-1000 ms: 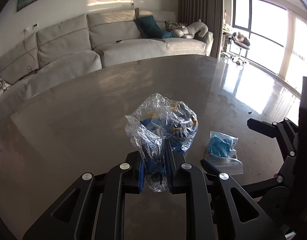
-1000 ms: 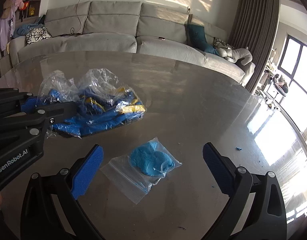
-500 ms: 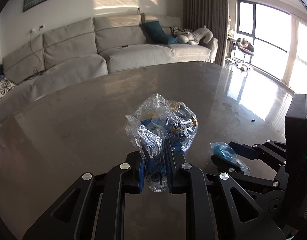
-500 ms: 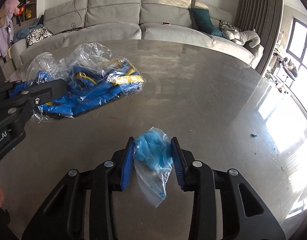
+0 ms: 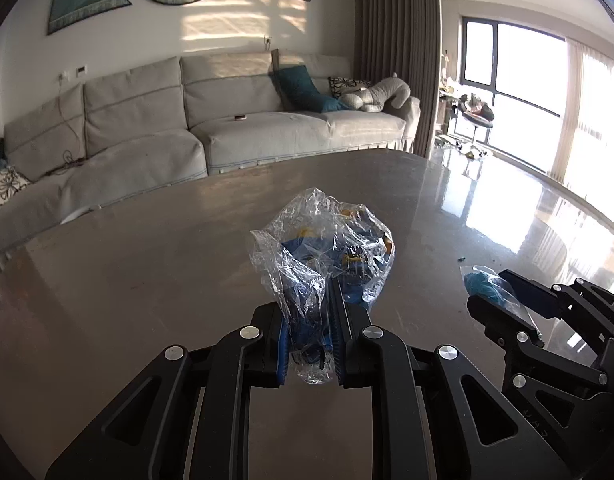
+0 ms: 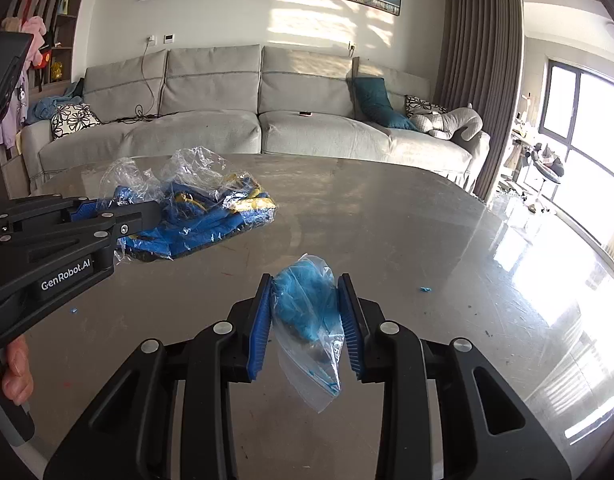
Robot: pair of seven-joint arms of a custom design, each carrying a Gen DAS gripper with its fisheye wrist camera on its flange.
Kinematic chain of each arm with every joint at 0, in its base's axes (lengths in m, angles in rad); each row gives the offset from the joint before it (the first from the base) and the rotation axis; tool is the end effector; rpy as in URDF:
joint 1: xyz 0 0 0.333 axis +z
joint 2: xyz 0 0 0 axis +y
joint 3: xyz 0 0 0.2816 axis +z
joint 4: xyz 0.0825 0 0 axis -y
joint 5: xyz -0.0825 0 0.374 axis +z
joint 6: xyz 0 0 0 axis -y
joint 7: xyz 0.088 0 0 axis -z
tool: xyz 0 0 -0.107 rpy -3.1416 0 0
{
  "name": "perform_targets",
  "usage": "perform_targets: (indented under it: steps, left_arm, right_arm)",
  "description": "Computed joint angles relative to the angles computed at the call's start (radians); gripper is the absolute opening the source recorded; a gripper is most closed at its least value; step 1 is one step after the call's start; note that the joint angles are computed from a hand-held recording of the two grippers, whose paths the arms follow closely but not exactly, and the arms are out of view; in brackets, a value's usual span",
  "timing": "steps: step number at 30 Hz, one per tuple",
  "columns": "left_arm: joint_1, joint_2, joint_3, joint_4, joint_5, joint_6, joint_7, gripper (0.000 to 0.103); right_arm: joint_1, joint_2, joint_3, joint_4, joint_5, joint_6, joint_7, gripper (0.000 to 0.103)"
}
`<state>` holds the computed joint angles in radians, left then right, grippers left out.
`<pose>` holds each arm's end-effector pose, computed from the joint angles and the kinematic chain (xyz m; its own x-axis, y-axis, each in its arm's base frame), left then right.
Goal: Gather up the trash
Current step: 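Carry both bags over the bin and open both tools to drop them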
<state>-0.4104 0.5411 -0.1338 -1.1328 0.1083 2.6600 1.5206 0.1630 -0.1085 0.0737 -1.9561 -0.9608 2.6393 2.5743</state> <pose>0.6416 -0.3548 0.5921 -0.4868 -0.8735 0.0030 -0.4800 0.2647 -0.8364 0.5477 0.1555 0.5756 -0.1615 -0.9776 0.1347 -0.5187 -0.0320 -0.8544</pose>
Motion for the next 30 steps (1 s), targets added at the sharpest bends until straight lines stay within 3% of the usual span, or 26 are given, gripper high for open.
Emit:
perform_targets:
  steps: [6,13,21,30]
  left_arm:
    - [0.014,-0.098,-0.053,-0.137,-0.049,0.038,0.061,0.016]
    - [0.024,-0.2,-0.137,-0.296,-0.165,0.067,0.225,0.016]
    - [0.003,-0.237,-0.195,-0.361,-0.294,0.03,0.384,0.016]
    - [-0.027,-0.26,-0.233,-0.418,-0.389,-0.025,0.526,0.016]
  right_arm:
    - [-0.039,-0.167,0.031,-0.15,-0.08,-0.032,0.133,0.034]
    - [-0.093,-0.349,0.081,-0.31,-0.082,-0.1,0.211,0.034]
    - [-0.131,-0.527,0.131,-0.465,-0.058,-0.202,0.283,0.034]
    - [-0.118,-0.682,0.158,-0.603,0.037,-0.334,0.291,0.034]
